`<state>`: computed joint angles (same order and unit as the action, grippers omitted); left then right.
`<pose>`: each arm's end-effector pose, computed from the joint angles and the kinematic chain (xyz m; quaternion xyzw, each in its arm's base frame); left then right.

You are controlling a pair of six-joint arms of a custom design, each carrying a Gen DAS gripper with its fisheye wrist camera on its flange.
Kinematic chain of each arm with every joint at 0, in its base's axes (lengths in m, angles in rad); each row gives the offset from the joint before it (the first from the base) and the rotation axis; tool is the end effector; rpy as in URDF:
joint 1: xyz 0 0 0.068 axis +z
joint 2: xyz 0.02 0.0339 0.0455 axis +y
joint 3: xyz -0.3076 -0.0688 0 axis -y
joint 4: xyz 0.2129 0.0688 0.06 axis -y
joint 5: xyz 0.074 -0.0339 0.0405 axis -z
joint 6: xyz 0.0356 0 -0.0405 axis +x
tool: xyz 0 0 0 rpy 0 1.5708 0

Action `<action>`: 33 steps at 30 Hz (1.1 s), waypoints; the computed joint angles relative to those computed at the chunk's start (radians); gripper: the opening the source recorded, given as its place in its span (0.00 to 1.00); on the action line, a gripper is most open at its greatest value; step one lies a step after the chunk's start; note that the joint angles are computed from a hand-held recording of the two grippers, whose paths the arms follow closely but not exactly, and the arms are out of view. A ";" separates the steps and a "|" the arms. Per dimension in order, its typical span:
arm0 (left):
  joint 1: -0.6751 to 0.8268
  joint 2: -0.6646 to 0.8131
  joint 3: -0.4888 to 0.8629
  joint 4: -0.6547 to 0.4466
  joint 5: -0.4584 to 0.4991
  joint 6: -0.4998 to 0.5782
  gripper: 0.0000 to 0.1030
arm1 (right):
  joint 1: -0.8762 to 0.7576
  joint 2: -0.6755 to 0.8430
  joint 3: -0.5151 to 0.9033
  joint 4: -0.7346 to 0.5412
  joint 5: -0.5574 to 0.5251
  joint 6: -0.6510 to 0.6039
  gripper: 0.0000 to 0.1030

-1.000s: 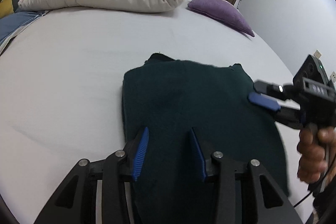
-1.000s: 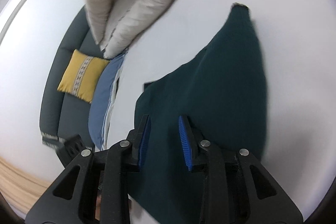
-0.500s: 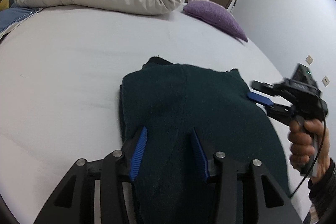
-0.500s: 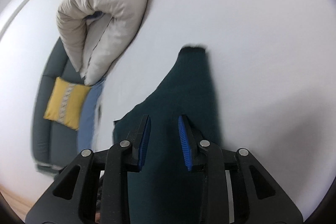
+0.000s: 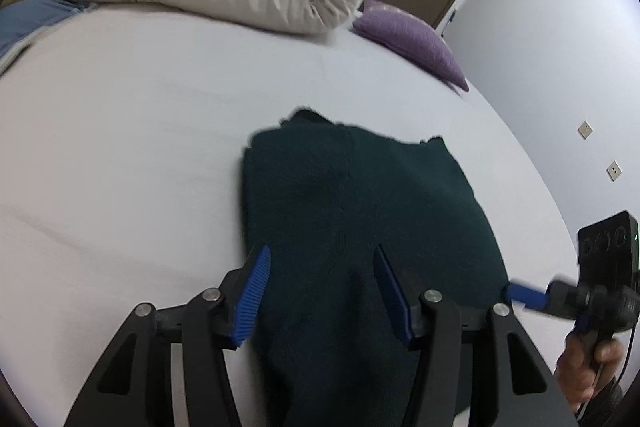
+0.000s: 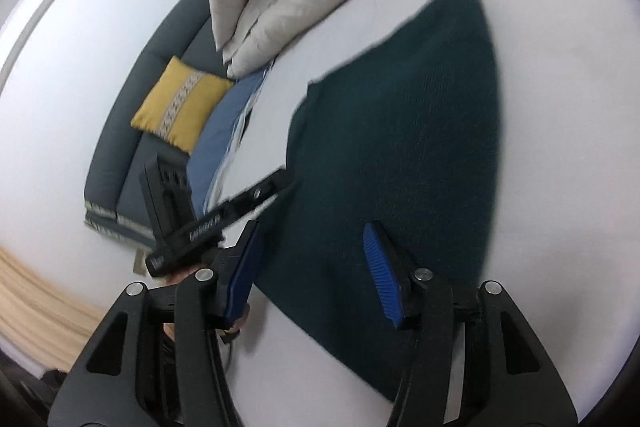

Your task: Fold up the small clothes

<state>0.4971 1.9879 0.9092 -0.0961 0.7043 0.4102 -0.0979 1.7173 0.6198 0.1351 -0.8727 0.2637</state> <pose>0.3073 0.1405 0.1421 0.0278 0.9224 -0.2231 0.3142 0.2721 0.0007 0.1762 0.0310 0.8734 0.4243 0.2371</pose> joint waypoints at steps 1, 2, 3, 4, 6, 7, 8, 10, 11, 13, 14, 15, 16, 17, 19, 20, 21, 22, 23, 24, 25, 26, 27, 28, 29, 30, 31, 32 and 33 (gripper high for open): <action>0.025 -0.005 0.008 -0.020 0.017 0.011 0.57 | -0.018 -0.020 0.005 -0.023 0.013 -0.009 0.55; 0.046 0.000 0.023 -0.043 0.030 0.019 0.62 | -0.047 -0.026 0.020 -0.049 0.011 -0.012 0.61; 0.065 0.015 0.050 -0.079 0.036 0.024 0.64 | -0.076 -0.023 0.034 -0.078 -0.008 -0.022 0.64; 0.083 0.039 0.079 -0.117 0.041 0.028 0.64 | -0.108 -0.013 0.052 -0.110 -0.022 -0.035 0.65; 0.120 0.105 0.154 -0.206 0.055 0.030 0.64 | -0.150 0.023 0.099 -0.186 -0.018 -0.059 0.66; 0.131 0.141 0.195 -0.257 0.069 0.030 0.64 | -0.162 0.036 0.110 -0.215 -0.033 -0.075 0.66; 0.139 0.180 0.239 -0.316 0.091 0.037 0.64 | -0.173 0.068 0.132 -0.250 -0.053 -0.092 0.66; 0.147 0.243 0.315 -0.429 0.114 0.058 0.64 | -0.173 0.129 0.162 -0.273 -0.068 -0.093 0.66; 0.145 0.272 0.342 -0.473 0.126 0.065 0.64 | -0.176 0.168 0.169 -0.264 -0.075 -0.084 0.66; 0.130 0.312 0.395 -0.552 0.139 0.087 0.71 | -0.184 0.228 0.175 -0.248 -0.104 -0.081 0.66; 0.119 0.327 0.424 -0.587 0.140 0.090 0.74 | -0.180 0.260 0.172 -0.220 -0.113 -0.059 0.66; 0.112 0.341 0.456 -0.623 0.146 0.089 0.75 | -0.178 0.283 0.171 -0.193 -0.122 -0.043 0.66; 0.103 0.354 0.486 -0.654 0.151 0.081 0.75 | -0.176 0.302 0.171 -0.168 -0.137 -0.032 0.66; 0.092 0.371 0.522 -0.689 0.154 0.072 0.76 | -0.167 0.323 0.173 -0.131 -0.157 -0.010 0.66; 0.074 0.407 0.585 -0.754 0.158 0.069 0.81 | -0.150 0.345 0.182 -0.094 -0.155 0.020 0.66; 0.064 0.417 0.605 -0.771 0.158 0.060 0.82 | -0.140 0.357 0.194 -0.091 -0.152 0.027 0.66; 0.056 0.420 0.615 -0.776 0.162 0.051 0.82 | -0.139 0.364 0.203 -0.107 -0.152 0.015 0.66; 0.046 0.421 0.625 -0.782 0.169 0.044 0.82 | -0.134 0.369 0.216 -0.120 -0.150 0.015 0.66; 0.034 0.422 0.628 -0.783 0.178 0.035 0.81 | -0.130 0.381 0.230 -0.125 -0.149 0.019 0.66; 0.024 0.424 0.630 -0.786 0.184 0.030 0.77 | -0.124 0.387 0.239 -0.128 -0.146 0.024 0.66; 0.010 0.425 0.630 -0.789 0.189 0.028 0.75 | -0.115 0.392 0.248 -0.133 -0.133 0.027 0.66; -0.008 0.422 0.620 -0.780 0.186 0.024 0.73 | -0.105 0.390 0.257 -0.152 -0.112 0.020 0.66; -0.023 0.411 0.600 -0.748 0.174 0.011 0.73 | -0.099 0.389 0.259 -0.163 -0.098 0.011 0.66; -0.035 0.398 0.581 -0.719 0.161 0.002 0.73 | -0.091 0.383 0.258 -0.170 -0.087 0.005 0.66; -0.043 0.393 0.574 -0.708 0.157 -0.005 0.73 | -0.078 0.381 0.263 -0.174 -0.070 0.004 0.65; -0.045 0.397 0.580 -0.711 0.159 -0.010 0.71 | -0.066 0.382 0.270 -0.175 -0.057 0.009 0.63; -0.043 0.402 0.588 -0.719 0.159 -0.010 0.68 | -0.061 0.384 0.274 -0.178 -0.045 0.005 0.60; -0.044 0.404 0.593 -0.723 0.147 -0.011 0.61 | -0.057 0.384 0.272 -0.175 -0.036 0.003 0.57; -0.043 0.405 0.595 -0.724 0.133 -0.008 0.52 | -0.057 0.383 0.268 -0.168 -0.032 0.007 0.53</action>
<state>0.4539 2.3931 1.5044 -0.8198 0.8370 0.4018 -0.1545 2.1004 0.8876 -0.0325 -0.9050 0.2705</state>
